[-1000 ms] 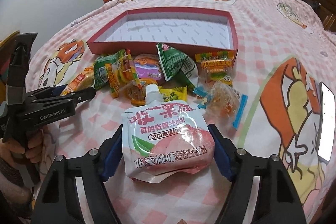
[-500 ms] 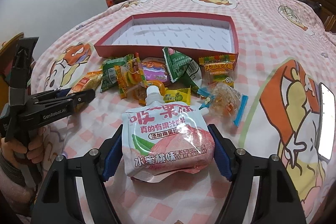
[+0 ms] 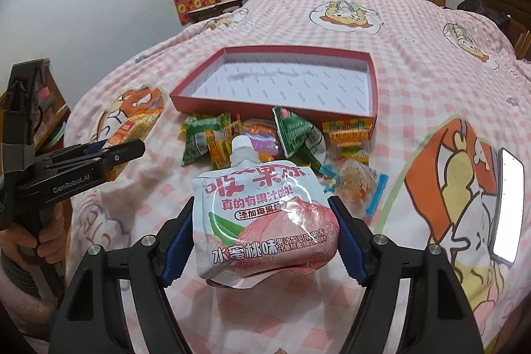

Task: Organize snacks
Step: 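Carry both packets into the box and open both tools to release them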

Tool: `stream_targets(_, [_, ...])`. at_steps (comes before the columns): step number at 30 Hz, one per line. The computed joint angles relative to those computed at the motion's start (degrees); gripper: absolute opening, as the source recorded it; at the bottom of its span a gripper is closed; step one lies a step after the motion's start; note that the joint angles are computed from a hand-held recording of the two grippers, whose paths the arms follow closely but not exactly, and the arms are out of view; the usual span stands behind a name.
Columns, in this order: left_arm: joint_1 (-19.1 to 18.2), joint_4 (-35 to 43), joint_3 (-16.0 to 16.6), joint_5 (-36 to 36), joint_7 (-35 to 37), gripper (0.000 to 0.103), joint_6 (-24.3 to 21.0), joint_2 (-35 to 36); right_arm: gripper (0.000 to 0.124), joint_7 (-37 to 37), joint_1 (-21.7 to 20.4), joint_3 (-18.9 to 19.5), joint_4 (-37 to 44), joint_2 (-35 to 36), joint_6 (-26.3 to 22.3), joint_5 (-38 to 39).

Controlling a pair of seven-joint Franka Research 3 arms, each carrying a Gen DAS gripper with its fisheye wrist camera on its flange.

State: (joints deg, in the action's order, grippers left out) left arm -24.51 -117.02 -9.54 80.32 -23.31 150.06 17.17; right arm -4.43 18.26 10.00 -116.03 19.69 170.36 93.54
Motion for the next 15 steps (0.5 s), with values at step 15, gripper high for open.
stream_targets(15, [1.07,7.27,1.74,-5.64,9.8,0.039,1.74,2.7,0.076,16.26,-3.0,1.71,5.0,2.24,0.6,-18.66])
